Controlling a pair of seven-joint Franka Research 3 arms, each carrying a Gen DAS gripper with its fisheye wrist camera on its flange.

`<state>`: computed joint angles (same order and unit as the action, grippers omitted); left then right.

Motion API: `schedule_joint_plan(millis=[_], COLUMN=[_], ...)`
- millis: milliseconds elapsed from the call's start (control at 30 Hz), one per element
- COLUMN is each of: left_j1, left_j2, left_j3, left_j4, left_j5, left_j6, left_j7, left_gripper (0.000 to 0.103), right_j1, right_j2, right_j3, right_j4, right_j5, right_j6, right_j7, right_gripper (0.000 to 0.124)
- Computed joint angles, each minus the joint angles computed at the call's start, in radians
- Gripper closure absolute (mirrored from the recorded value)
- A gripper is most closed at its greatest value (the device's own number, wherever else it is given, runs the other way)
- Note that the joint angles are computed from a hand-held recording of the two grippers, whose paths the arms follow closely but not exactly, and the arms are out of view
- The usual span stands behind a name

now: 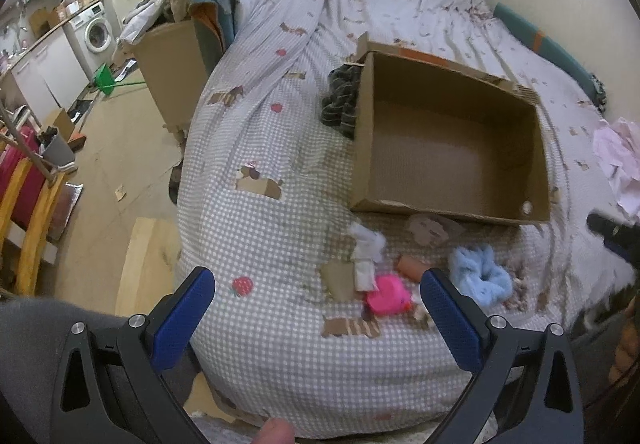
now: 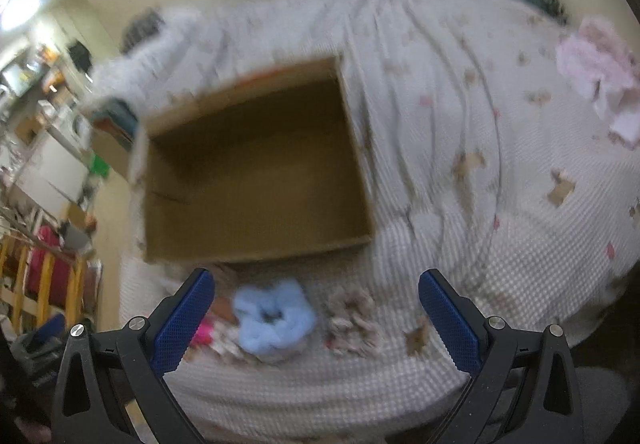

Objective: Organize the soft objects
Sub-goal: 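Grasp the beige lace-trimmed scrunchie with the right gripper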

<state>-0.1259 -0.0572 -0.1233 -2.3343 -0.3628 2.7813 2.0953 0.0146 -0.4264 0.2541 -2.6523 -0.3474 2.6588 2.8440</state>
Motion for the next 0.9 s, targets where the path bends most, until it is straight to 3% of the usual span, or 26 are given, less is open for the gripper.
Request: schedule_joint_plan(millis=[67,133,200,267,333,433,500,567,633,767,833,900], left_j1=[0.010,0.022,0.036,0.053,0.067,0.084,0.106,0.119,0.120,0.124,0.123,0.121], left_j2=[0.043,0.084,0.122,0.149,0.172,0.211,0.238,0.261,0.276,0.292,0.320,0.353], left_j3=[-0.006,-0.013,-0.022,-0.034,-0.041,-0.040,-0.055,-0.064,-0.062,-0.073,-0.082,-0.088], left_j4=[0.043,0.080,0.111,0.125,0.126,0.146,0.182,0.215,0.231,0.243,0.271,0.305], left_j5=[0.072,0.143,0.160,0.153,0.174,0.227,0.201,0.183,0.201,0.230,0.236,0.237], left_j6=[-0.017,-0.025,-0.032,-0.027,-0.014,-0.037,-0.085,-0.109,-0.109,-0.124,-0.177,-0.238], left_j7=[-0.064,-0.132,-0.157,-0.158,-0.159,-0.205,-0.207,-0.221,-0.256,-0.275,-0.272,-0.283], left_gripper=[0.000,0.000,0.000,0.000,0.000,0.000,0.000,0.000,0.000,0.007,0.011,0.025], right_j1=[0.074,0.072,0.086,0.112,0.134,0.159,0.157,0.161,0.170,0.170,0.153,0.128], right_j2=[0.091,0.163,0.219,0.258,0.302,0.354,0.378,0.395,0.401,0.338,0.281,0.224], right_j3=[-0.102,-0.110,-0.137,-0.178,-0.200,-0.213,-0.204,-0.201,-0.203,-0.189,-0.164,-0.137], right_j4=[0.043,0.076,0.075,0.048,0.040,0.055,0.085,0.111,0.115,0.074,0.048,0.005], right_j5=[0.126,0.130,0.178,0.301,0.408,0.509,0.429,0.353,0.322,0.151,0.055,0.003], right_j6=[-0.046,-0.090,-0.067,-0.001,0.027,0.031,-0.003,-0.045,-0.050,0.010,0.033,0.115], right_j7=[-0.172,-0.214,-0.235,-0.280,-0.334,-0.438,-0.417,-0.388,-0.362,-0.197,-0.115,-0.060], right_gripper=[0.021,0.021,0.021,0.045,0.057,0.060,0.065,0.097,0.107,0.108,0.108,0.108])
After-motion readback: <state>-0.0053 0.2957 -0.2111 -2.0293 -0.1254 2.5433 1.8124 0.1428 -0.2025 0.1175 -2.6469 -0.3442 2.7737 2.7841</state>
